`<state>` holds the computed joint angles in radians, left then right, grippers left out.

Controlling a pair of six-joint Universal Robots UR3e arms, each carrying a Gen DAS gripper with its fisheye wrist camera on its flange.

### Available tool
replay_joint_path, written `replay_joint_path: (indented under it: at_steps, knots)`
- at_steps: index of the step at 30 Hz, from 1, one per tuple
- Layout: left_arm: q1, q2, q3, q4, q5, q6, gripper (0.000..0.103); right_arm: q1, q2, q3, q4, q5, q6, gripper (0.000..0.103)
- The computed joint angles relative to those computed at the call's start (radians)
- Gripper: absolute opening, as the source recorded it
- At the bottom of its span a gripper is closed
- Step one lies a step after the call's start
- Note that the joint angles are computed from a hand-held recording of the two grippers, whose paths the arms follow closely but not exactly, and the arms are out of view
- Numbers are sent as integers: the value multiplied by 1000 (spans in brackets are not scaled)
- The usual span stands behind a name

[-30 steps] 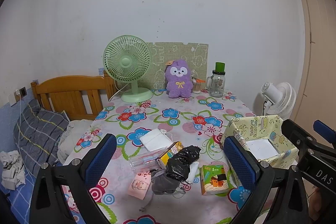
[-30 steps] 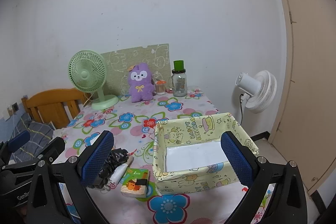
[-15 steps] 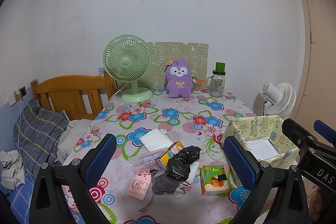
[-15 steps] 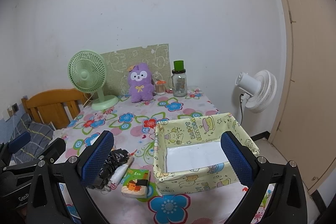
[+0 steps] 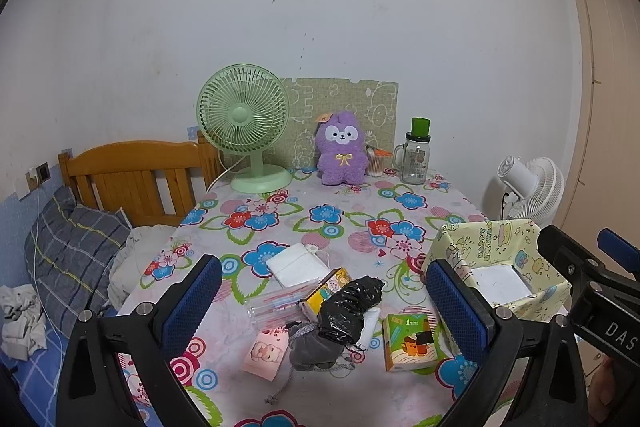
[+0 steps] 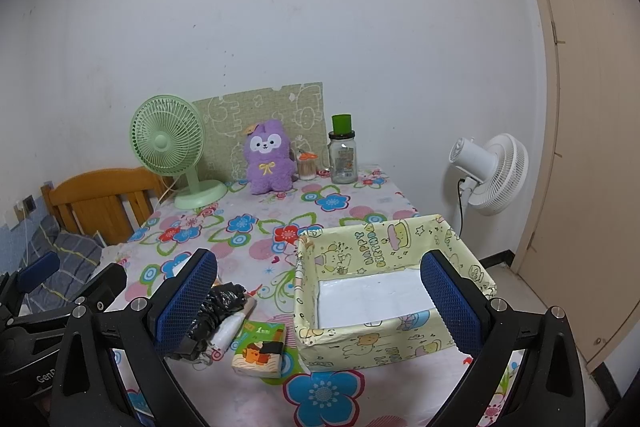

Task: Organize soft objects

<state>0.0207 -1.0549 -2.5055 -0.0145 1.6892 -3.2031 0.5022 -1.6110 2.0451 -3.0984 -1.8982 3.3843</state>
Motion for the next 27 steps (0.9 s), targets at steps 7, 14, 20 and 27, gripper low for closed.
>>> replay_joint_path:
  at_steps: [7,14,20,27]
  knots:
    - [1,1,3,-5,-1,-1,103,2,6,-6,2,-1,2,103]
    - [3,1,2,-5,-4,0,103,6,10,-10,5,-5,3,103]
    - [4,3,3,-8,-5,0,102,7,10,-10,4,-5,3,103]
    - [10,2,-5,0,-10,1,102,13,17,-14,-1,-13,4,103]
